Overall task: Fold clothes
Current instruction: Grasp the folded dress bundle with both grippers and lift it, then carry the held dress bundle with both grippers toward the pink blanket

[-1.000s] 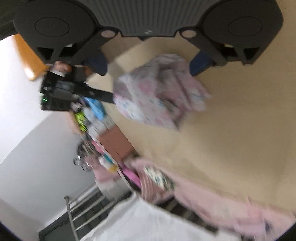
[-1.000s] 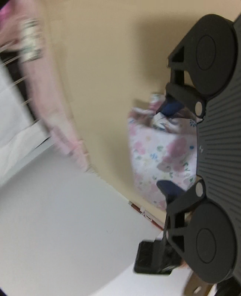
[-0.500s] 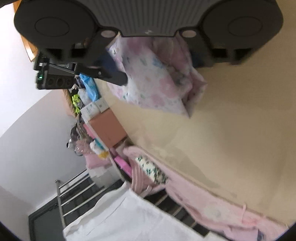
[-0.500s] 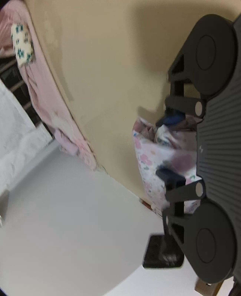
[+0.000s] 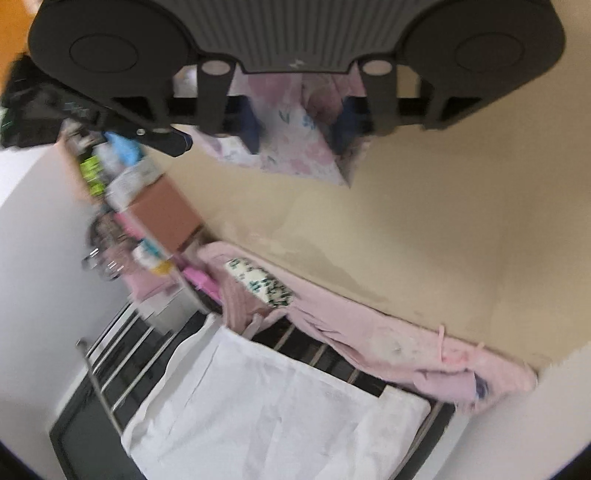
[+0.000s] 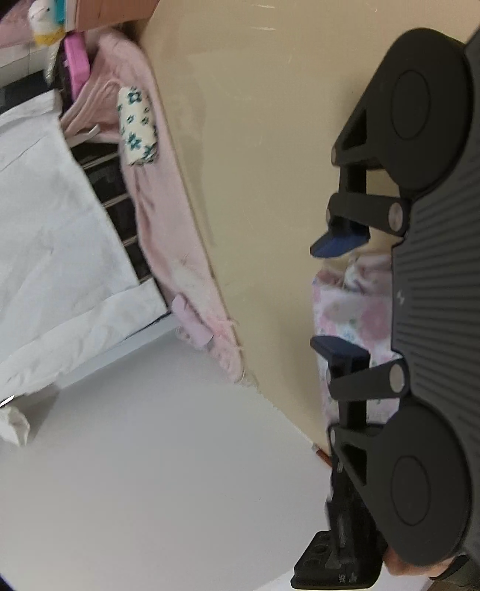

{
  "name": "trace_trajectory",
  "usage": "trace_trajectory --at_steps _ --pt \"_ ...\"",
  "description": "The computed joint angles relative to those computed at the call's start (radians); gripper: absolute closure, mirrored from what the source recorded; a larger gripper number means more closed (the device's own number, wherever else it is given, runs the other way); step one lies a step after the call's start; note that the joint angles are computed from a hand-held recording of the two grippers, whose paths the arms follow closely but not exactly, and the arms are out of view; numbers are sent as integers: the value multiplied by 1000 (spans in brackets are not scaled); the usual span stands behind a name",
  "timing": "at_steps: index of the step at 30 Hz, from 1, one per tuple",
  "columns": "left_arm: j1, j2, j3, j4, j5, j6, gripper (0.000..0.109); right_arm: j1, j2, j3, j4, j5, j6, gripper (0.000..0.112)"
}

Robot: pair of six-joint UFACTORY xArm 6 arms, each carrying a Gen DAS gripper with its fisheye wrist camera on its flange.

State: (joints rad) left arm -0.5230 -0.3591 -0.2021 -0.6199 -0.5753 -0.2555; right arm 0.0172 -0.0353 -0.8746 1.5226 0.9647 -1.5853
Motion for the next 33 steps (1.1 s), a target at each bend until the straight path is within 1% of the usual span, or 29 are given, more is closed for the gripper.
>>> trace_trajectory --at_steps 1,2,3,4,5,6,7,8,9,11,12,13,14,15,16,17,18,19,20,22,23,24,26,28,29,30,31,32,33 --pt "-30 32 -28 -81 7 63 76 4 10 -6 -16 17 10 72" --pt "-46 70 -51 -120 6 84 78 19 16 -4 -19 -8 9 75" --pt "-51 112 -65 -118 -10 63 78 43 21 3 -13 -60 3 84" --pt "-43 133 -52 -73 -44 8 78 68 26 9 -6 -113 -3 91" --pt "-36 146 -40 -40 -68 -26 76 79 46 4 -7 -141 16 93" --pt "-41 138 -35 -47 -75 -18 73 70 63 -2 -6 -128 43 93" --pt "-60 128 -35 -90 -80 17 65 60 58 4 4 -112 47 93" --pt "-98 122 -43 -174 -104 72 54 52 43 15 18 -105 41 91" --pt "-147 111 -48 -268 -144 138 50 44 16 36 52 -97 3 89" --pt "-245 100 -57 -405 -258 256 49 13 -42 83 131 -43 -118 89" --pt "-290 108 -68 -441 -314 298 49 -7 -57 94 142 10 -167 89" --pt "-330 138 -88 -464 -364 329 49 -30 -63 99 138 76 -210 89" --pt "-367 167 -108 -484 -412 360 50 -34 -68 102 121 113 -239 89" --pt "-400 198 -132 -505 -450 394 51 -18 -66 100 85 107 -250 89" --pt "-422 236 -167 -547 -450 439 61 18 -63 99 48 59 -246 90" --pt "-436 276 -187 -590 -441 442 73 56 -61 97 10 7 -238 91" --pt "-449 315 -208 -633 -431 447 77 87 -53 99 -6 -41 -236 91" --pt "-461 354 -231 -676 -418 454 79 115 -42 102 -9 -87 -237 91" --pt "-471 391 -252 -712 -410 460 78 121 -44 107 -9 -100 -232 91" --pt "-492 432 -250 -712 -457 445 77 101 -67 115 -15 -77 -204 91" --pt "-500 450 -249 -711 -476 437 77 84 -84 118 4 -55 -200 90" --pt "-497 451 -245 -704 -476 424 76 81 -88 114 31 -60 -210 89" --pt "-484 440 -229 -675 -466 387 76 89 -79 95 79 -95 -238 89" --pt "-472 426 -217 -653 -454 370 75 138 -16 47 49 -203 -210 89" --pt "-474 415 -223 -670 -446 399 73 141 1 39 47 -219 -182 90" --pt "-478 404 -229 -688 -440 426 70 123 8 40 52 -194 -154 88" --pt "-486 388 -229 -707 -444 442 58 96 -8 55 68 -160 -130 84" --pt "-493 374 -228 -726 -450 454 38 64 -34 76 89 -121 -105 63" --pt "-496 361 -225 -745 -462 445 28 39 -63 100 103 -106 -81 37"
